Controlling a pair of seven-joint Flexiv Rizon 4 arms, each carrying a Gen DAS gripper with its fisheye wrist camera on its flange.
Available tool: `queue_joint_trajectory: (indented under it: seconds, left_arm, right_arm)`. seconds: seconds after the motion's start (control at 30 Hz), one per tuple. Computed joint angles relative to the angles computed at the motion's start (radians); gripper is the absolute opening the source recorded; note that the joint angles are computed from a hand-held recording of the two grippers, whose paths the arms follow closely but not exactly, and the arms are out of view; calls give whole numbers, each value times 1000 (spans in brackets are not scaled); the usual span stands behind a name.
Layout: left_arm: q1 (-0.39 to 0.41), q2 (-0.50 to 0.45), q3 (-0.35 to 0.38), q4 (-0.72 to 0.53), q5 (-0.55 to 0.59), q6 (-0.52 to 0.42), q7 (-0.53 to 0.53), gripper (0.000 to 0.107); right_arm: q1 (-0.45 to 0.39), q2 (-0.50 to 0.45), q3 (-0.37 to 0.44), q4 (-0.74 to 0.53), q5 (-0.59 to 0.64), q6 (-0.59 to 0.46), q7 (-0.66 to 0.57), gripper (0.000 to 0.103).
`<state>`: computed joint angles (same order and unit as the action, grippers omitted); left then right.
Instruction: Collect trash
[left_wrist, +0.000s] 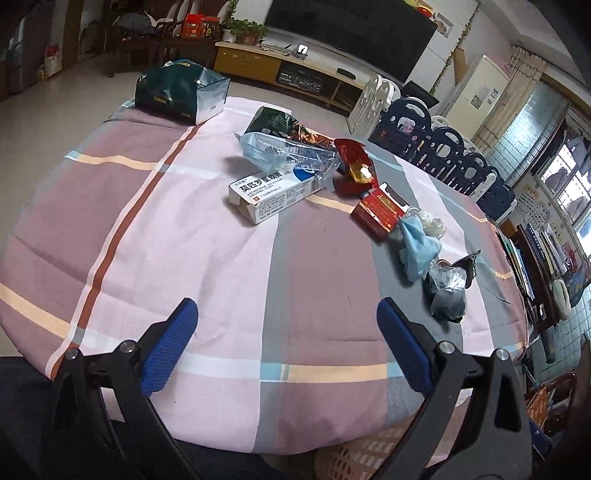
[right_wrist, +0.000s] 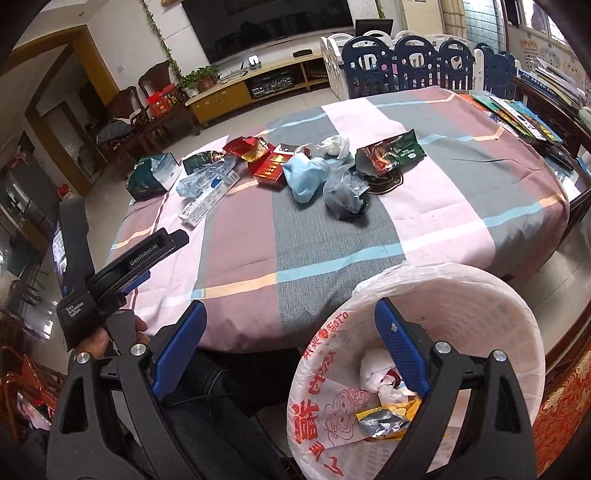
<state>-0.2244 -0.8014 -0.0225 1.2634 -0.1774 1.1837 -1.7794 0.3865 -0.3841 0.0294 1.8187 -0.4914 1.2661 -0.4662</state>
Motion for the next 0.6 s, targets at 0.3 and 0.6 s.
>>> queue_joint_trajectory:
  seconds: [0.3,0.6]
  left_arm:
    - [-19,-20,35,-57,40,-92,-49,97]
    - [-32,-22,64,-74,86,-114,-126,97]
  right_arm:
    - [-4,-35,0,-26,28,-5,-7,90]
    - [-5,-64,2,-49,62,-2,-29,90]
